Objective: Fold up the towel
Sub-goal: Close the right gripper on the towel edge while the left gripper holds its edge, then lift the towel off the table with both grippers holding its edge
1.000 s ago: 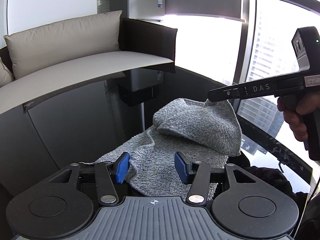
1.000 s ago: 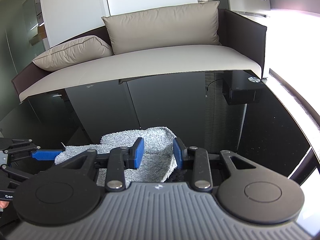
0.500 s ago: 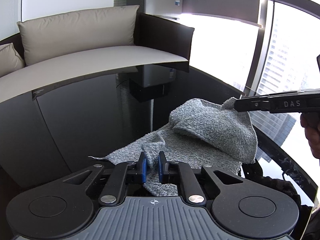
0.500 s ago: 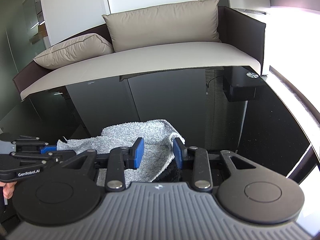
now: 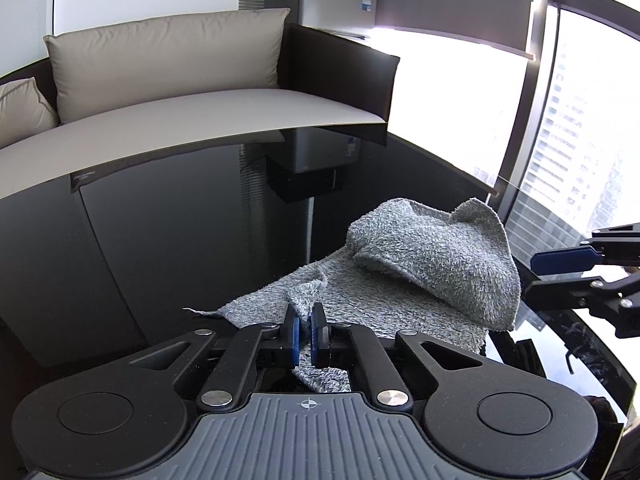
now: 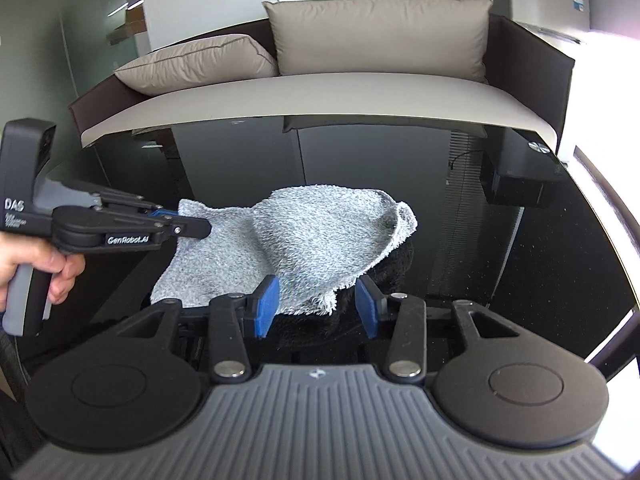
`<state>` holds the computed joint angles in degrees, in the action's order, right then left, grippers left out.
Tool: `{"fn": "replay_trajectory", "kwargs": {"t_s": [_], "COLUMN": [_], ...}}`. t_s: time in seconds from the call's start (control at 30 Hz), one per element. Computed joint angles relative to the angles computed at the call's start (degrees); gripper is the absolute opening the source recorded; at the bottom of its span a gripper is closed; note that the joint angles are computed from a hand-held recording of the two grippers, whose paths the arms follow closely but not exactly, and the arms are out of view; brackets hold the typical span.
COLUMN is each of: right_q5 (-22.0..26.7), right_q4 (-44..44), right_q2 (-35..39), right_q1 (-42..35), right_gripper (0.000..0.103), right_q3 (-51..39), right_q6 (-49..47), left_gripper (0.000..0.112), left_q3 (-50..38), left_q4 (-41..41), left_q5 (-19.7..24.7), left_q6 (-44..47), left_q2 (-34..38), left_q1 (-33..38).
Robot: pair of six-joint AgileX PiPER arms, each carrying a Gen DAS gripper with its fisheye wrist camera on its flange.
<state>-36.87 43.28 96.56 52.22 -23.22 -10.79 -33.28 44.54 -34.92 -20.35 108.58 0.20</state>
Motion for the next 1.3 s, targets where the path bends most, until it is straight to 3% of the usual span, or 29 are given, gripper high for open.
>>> {"fn": "replay_trajectory", "kwargs": {"t_s": [0.13,0.37,0.53,0.6,0.67,0.97,1.3], "right_q5": [2.8,3.1,3.5,4.5,4.6,-2.5,-13.7], "right_q4": [-6.4,-9.7,-14.5,-15.6,-16.0,-19.2,-18.9], "right_q2": [0.9,3.9,4.5,4.8,4.9,3.9,-0.9], "right_q1": [-1.3,-2.8,-4.8,-5.3,-5.3,-6.8,-8.2], "right_gripper": [0.047,0.045,0.023,0.007,0.005,0.003,0.003], "right_q3": [-0.6,-2.5,-3.1,-3.8,-3.9,-1.6,2.1], "right_q6": [5.4,11.4,16.4,17.1,17.2,22.7,21.5], "left_gripper": [0.005,0.005,0.005,0.005,0.005,0.005,0.005], "left_q3": [0.2,0.7,1.0,0.9,1.0,2.0,7.1], "left_q4": [-0.3,-0.6,-0.5,-0.5,-0.5,-2.7,-11.0], "left_q5": [-0.2,-0.4,-0.5,-0.5,-0.6,-2.0,-6.1], "left_q6": [0.3,1.0,1.2,1.2,1.2,3.4,8.6], "left_q2": [-0.3,-0.4,-0.4,-0.4,-0.4,-0.7,-6.5], "left_q1": [-0.2,-0.1,-0.1,0.0,0.1,0.3,1.4]}}
